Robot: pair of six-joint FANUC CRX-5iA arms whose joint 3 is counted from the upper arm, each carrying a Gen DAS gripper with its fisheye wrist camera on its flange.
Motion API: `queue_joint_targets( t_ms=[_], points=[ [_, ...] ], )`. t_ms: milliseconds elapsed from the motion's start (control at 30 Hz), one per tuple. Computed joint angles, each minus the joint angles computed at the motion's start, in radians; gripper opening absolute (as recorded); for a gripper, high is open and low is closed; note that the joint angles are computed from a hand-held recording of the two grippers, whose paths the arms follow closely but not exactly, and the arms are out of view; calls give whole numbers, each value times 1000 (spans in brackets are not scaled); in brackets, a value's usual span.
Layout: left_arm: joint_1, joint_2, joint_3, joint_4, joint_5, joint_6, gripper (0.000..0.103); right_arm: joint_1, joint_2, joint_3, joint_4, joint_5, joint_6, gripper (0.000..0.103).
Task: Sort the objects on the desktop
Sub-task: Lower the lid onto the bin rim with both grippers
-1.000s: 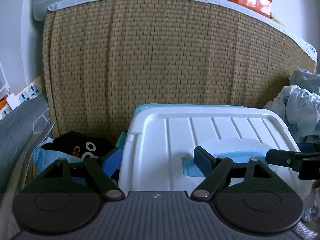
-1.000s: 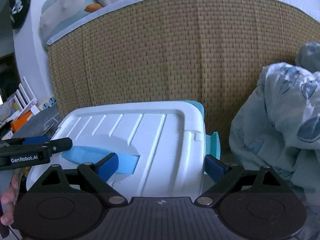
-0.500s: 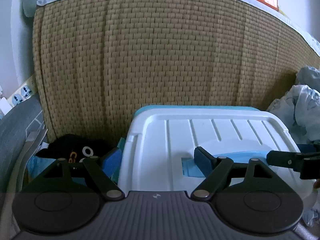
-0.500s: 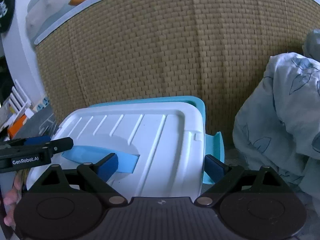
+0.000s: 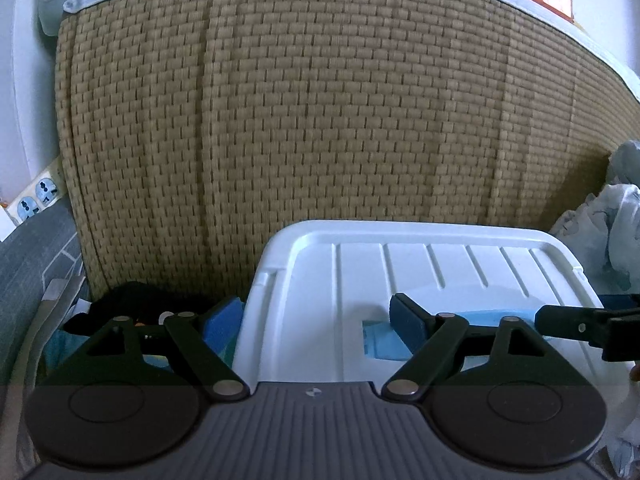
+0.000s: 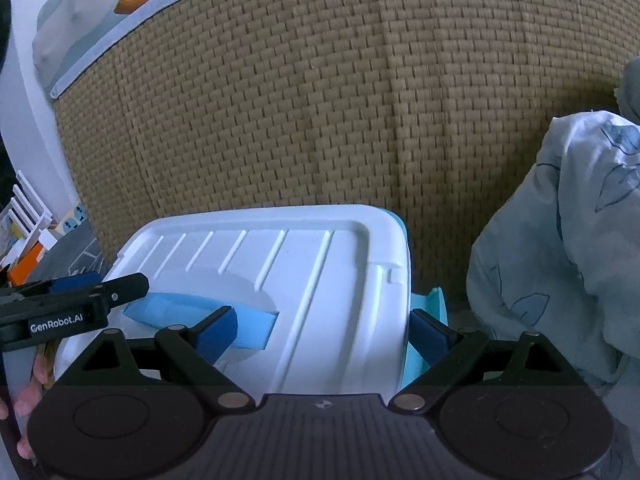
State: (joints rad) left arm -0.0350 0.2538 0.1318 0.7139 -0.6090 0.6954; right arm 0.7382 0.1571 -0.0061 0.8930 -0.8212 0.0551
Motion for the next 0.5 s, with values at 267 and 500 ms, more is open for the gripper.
queue_joint_targets(
  t_ms=[267,500],
  points=[
    [-13,22,21,-14,21,24,84,-18,32,42,-10,-7,10,96],
    [-20,31,30,-17,35,31,86,-33,52,71,-24,-3,40,97]
  ],
)
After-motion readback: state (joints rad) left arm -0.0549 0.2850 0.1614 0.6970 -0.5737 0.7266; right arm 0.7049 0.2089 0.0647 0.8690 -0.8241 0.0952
